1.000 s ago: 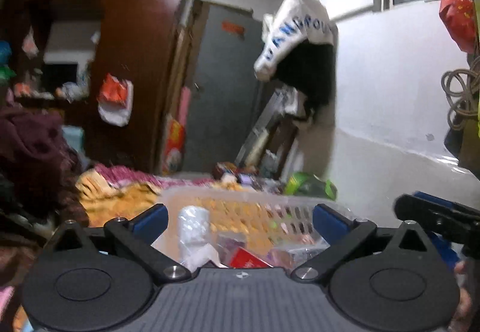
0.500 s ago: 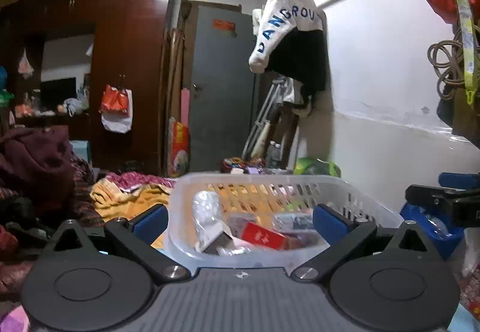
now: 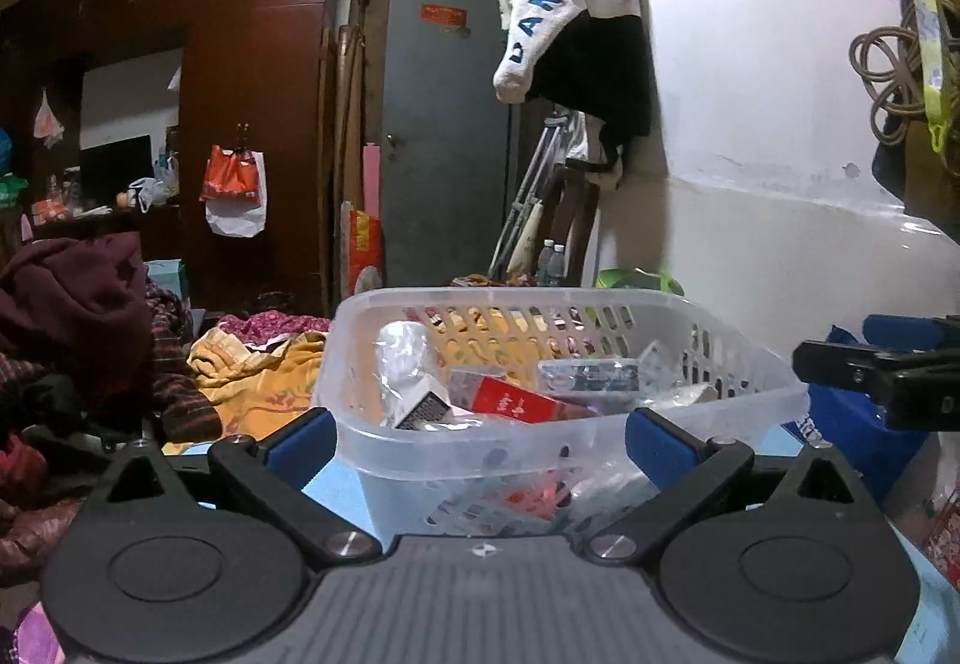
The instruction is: Organize objects
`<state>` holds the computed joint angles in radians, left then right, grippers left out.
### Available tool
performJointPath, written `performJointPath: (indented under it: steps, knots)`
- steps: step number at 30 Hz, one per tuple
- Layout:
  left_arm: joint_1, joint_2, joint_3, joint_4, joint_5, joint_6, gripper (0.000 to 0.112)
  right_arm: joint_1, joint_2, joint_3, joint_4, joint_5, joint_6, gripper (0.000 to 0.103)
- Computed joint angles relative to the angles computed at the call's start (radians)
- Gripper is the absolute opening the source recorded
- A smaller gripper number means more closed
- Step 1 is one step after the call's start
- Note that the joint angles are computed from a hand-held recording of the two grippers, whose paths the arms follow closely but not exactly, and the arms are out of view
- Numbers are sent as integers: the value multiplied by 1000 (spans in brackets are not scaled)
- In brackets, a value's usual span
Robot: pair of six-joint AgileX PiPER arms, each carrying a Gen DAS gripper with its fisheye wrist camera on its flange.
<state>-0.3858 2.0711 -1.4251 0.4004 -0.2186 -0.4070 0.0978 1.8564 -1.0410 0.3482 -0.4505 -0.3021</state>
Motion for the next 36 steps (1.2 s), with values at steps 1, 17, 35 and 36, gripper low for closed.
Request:
performJointPath:
  steps: [1,17,35,36]
  knots:
    - [-2,-2,3,-5,1,9,103,-3,0,3,-11,-1,10,103]
    - [-31,-7,17,-102,19,117,103,-13,-14,47,-79,-21,79,103]
    - [-44,-12,19,-96,31,111,103,-24,-16,59,-112,-30,138,103]
    - [-43,-13,19,-83,33,99,103,-26,-16,59,-116,-28,142,103]
